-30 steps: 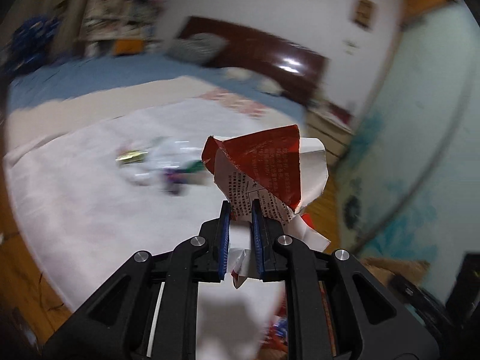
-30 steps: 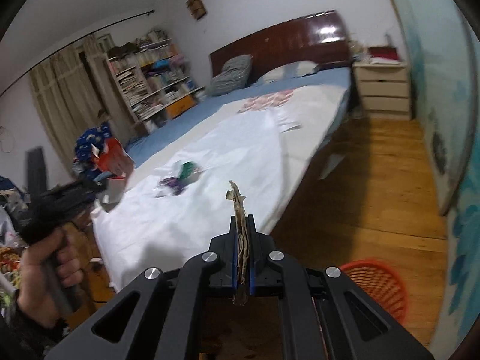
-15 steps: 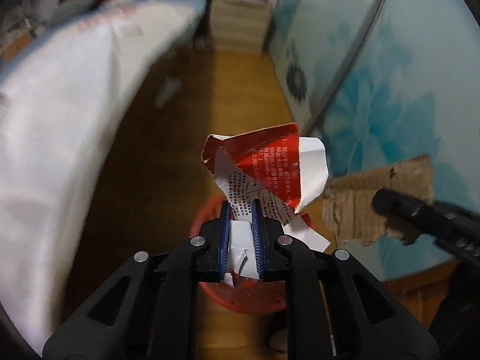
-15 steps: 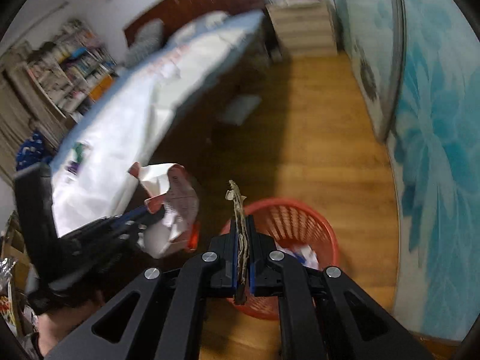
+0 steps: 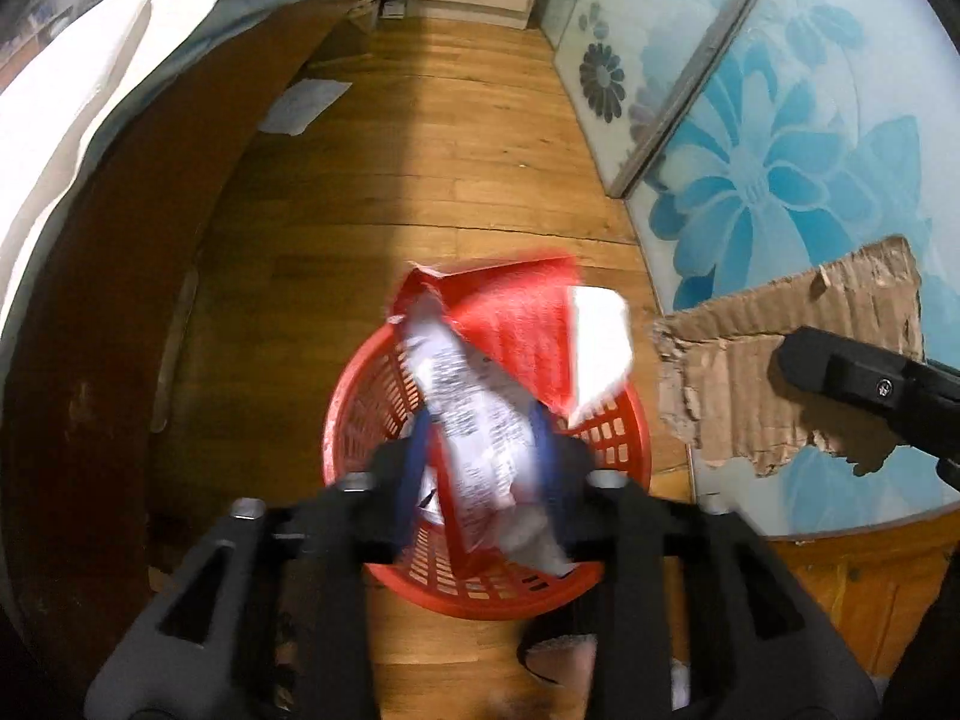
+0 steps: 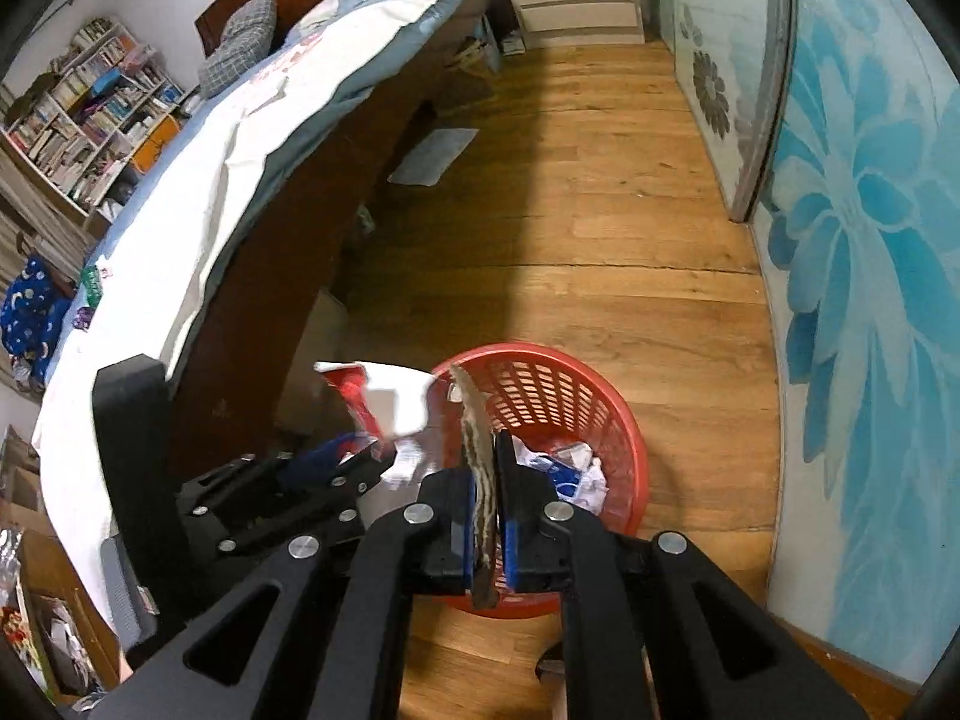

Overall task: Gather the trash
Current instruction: 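Carry cardboard and wrapper to the red wastebasket and open both tools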

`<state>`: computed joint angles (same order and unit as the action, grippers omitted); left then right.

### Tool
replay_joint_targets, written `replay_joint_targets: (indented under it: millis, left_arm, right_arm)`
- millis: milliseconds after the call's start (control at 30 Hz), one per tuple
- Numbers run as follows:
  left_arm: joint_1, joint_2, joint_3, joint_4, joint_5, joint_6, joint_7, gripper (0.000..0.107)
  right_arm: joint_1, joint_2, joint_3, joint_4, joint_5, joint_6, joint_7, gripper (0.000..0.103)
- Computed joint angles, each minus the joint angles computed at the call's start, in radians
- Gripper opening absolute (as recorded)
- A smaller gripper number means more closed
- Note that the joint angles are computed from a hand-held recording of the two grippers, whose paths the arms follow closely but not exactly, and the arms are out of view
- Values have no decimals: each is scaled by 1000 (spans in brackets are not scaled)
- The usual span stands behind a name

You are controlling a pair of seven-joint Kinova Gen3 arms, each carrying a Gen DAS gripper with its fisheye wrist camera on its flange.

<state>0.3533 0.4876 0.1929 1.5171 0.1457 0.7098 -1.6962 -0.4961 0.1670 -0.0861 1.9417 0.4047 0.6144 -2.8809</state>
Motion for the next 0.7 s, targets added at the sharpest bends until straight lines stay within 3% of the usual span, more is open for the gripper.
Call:
replay_joint_targets:
  millis: [133,200,233,267,533,700]
  left_arm:
    - [-41,-27,23,31,44,-15,-34,64]
    - [-55,-45,28,47,57,-22,-59,66]
    - [-63,-54,33,54,65,-21,-75,66]
    - [-72,-62,37,60,75,-21,-91,66]
    - [-132,-144,33,102,149,-12,-179,66]
    - [-182,-264,19,163,201,-37,-266,67]
  right_arm:
    - [-2,-17,0,13,4,6,-28,13]
    - [9,-26,-4,27,-13,-19,-31,32]
    - [11,-31,-3,35,-11,-30,-40,60]
    - [7,-38,-2,47,4,-50,-65,68]
    - [-39,-29,-15,29,89,-47,-170,68]
    - [-70,-33,-20,22,153,-71,-233,70]
